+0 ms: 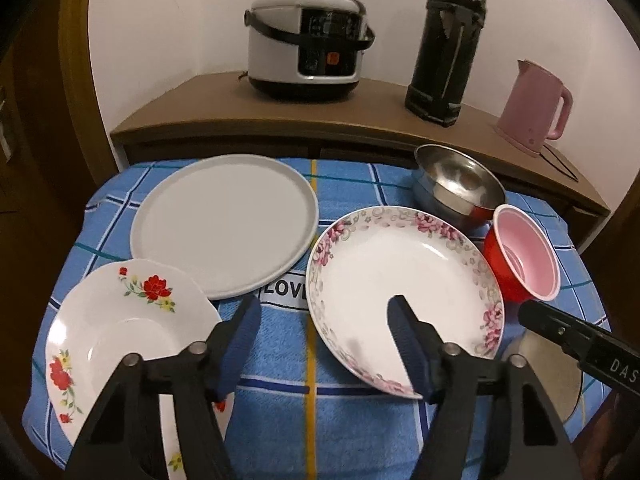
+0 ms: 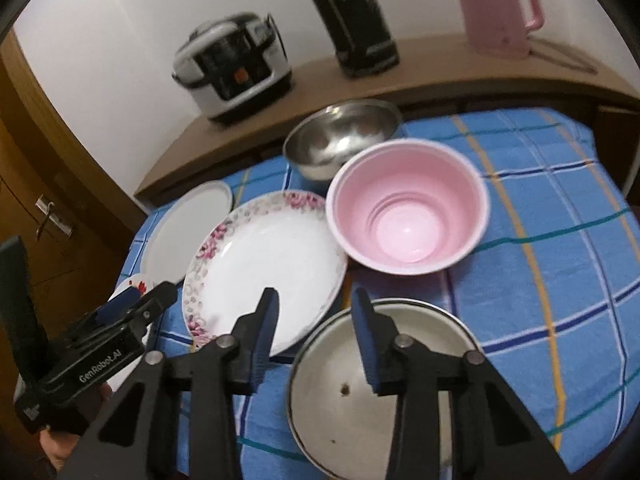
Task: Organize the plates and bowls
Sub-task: 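Move both grippers to the rim of the pink-floral deep plate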
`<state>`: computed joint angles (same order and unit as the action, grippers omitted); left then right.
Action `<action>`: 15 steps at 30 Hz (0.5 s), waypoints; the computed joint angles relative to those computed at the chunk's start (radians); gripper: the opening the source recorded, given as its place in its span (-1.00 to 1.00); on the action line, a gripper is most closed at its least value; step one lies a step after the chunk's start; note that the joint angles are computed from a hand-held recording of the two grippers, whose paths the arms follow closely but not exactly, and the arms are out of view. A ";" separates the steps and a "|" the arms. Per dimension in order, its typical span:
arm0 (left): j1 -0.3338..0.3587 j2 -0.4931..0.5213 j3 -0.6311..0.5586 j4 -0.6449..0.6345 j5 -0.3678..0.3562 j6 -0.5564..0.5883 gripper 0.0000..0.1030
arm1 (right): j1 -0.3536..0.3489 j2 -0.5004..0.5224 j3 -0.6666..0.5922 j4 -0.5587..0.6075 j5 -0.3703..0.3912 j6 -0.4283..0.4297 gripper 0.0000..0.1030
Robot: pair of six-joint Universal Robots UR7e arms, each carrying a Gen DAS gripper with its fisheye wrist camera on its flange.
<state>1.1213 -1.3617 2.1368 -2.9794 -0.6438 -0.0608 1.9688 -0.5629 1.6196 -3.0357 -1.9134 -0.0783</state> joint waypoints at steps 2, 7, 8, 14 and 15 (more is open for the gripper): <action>0.010 0.005 -0.013 0.018 -0.008 -0.012 0.30 | -0.001 0.011 -0.035 0.050 0.005 -0.004 -0.38; 0.031 0.019 -0.047 0.071 -0.019 -0.046 0.30 | 0.000 0.044 -0.134 0.219 -0.026 0.029 -0.43; 0.034 0.019 -0.052 0.076 -0.026 -0.048 0.30 | -0.002 0.051 -0.156 0.260 -0.032 0.046 -0.51; 0.053 0.028 -0.085 0.147 -0.054 -0.086 0.08 | 0.002 0.082 -0.242 0.390 -0.093 0.077 -0.54; 0.058 0.029 -0.091 0.163 -0.063 -0.095 0.06 | 0.001 0.088 -0.256 0.405 -0.101 0.081 -0.54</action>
